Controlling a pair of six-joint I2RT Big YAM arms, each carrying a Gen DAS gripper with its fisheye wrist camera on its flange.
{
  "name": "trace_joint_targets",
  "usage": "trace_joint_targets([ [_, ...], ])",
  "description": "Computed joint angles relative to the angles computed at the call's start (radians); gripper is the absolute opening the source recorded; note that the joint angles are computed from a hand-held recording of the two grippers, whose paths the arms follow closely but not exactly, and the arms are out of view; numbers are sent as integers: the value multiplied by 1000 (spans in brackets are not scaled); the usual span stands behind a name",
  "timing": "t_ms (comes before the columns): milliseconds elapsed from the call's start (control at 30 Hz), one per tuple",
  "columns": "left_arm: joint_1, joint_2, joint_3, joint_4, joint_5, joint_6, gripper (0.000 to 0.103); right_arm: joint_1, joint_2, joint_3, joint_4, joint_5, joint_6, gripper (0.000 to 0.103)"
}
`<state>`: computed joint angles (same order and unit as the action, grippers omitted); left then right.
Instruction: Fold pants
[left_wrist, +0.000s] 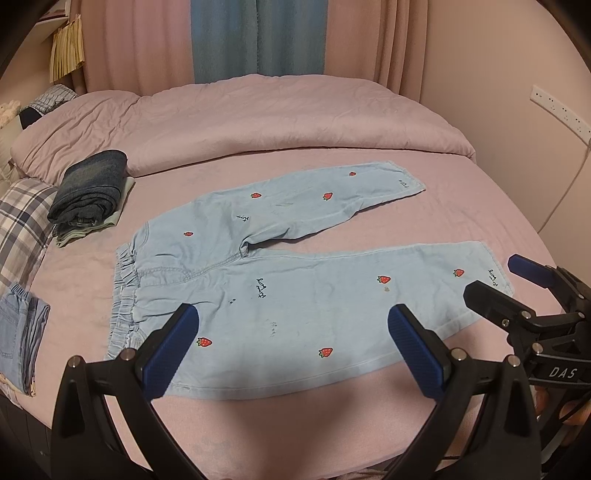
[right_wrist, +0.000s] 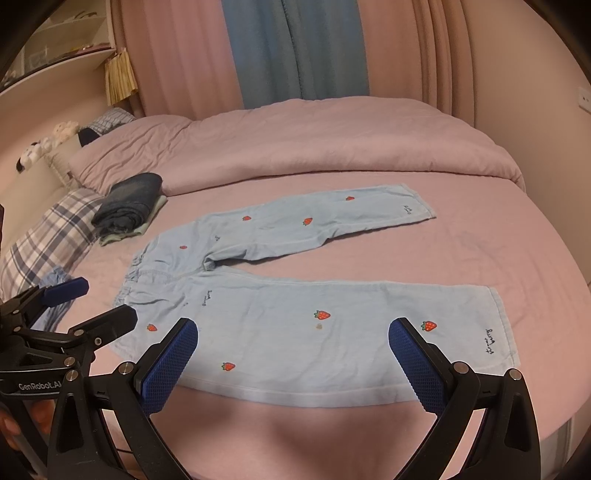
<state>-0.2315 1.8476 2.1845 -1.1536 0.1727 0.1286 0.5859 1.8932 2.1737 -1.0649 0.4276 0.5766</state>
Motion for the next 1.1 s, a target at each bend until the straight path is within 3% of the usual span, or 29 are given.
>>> trace_joint_targets([
  [200, 2, -13, -28, 28, -7, 7, 103, 2, 5, 8, -11, -5, 7, 103],
  [467, 6, -10, -23, 16, -2, 12, 103, 3, 6, 8, -8, 3, 2, 103],
  [700, 5, -24, -61, 76, -10, 5, 103, 4, 12, 12, -12, 0, 3, 103],
  [867, 14, -26, -77, 91, -9, -1, 103, 3, 37, 59, -68, -19, 9, 103],
  [1000, 26, -17, -70, 78, 27, -32, 103, 5, 45, 63, -57, -7, -13, 103],
  [1100, 50, -17, -100, 119, 74, -90, 103, 3, 60, 65, -36, -43, -27, 103],
])
